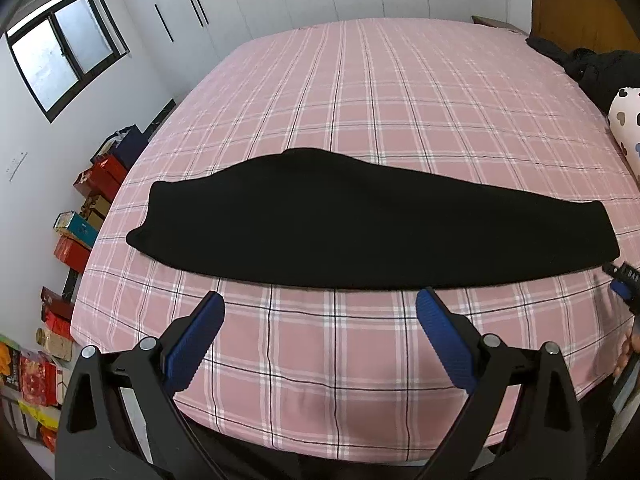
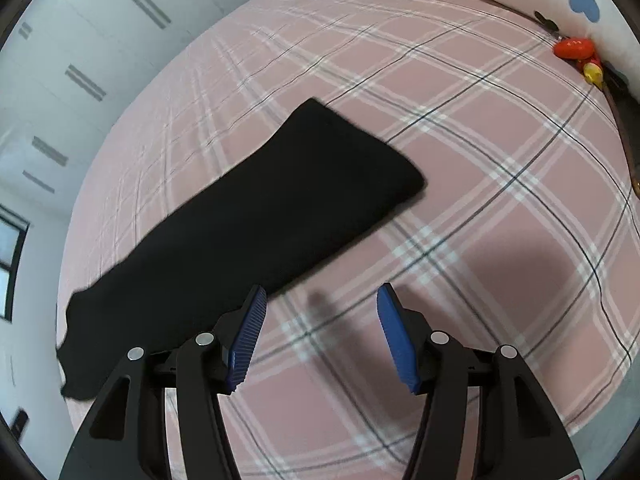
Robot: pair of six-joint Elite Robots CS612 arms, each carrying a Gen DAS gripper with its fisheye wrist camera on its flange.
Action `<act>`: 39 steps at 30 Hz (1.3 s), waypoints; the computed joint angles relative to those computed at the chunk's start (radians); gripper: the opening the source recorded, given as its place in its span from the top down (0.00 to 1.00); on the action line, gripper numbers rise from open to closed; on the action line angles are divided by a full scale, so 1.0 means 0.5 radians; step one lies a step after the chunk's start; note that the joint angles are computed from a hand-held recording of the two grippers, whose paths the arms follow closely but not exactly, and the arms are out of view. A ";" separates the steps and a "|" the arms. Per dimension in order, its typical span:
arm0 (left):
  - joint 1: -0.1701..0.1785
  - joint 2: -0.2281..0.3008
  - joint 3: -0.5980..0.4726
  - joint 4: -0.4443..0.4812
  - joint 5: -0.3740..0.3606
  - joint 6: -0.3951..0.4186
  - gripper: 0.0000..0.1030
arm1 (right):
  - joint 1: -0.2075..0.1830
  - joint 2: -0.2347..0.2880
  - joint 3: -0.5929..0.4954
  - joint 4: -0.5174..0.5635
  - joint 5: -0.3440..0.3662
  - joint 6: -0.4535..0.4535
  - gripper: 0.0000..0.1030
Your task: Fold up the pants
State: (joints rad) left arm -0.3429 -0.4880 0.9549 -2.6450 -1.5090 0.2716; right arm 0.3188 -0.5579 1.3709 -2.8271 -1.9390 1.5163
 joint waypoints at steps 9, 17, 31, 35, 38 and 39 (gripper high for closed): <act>0.031 0.051 -0.066 0.102 0.021 -0.007 0.08 | -0.057 -0.010 0.133 -0.189 -0.008 0.276 0.44; 0.060 0.090 -0.126 0.201 0.034 -0.039 0.08 | -0.095 0.025 0.068 -0.180 -0.033 0.309 0.39; 0.154 0.146 -0.241 0.292 -0.031 -0.169 0.08 | -0.053 0.074 -0.258 -0.198 -0.212 -0.124 0.87; 0.191 0.153 -0.256 0.305 -0.098 -0.231 0.08 | -0.022 0.142 -0.535 -0.227 -0.203 -0.452 0.87; 0.216 0.159 -0.268 0.314 -0.142 -0.265 0.08 | 0.007 0.265 -0.879 -0.127 -0.163 -0.710 0.87; 0.228 0.161 -0.270 0.315 -0.156 -0.281 0.08 | 0.015 0.309 -0.988 -0.085 -0.146 -0.769 0.87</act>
State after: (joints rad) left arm -0.2289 -0.4074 0.8197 -2.4874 -1.5872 0.1308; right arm 0.3261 -0.4035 0.8771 -2.8696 -2.0120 1.1317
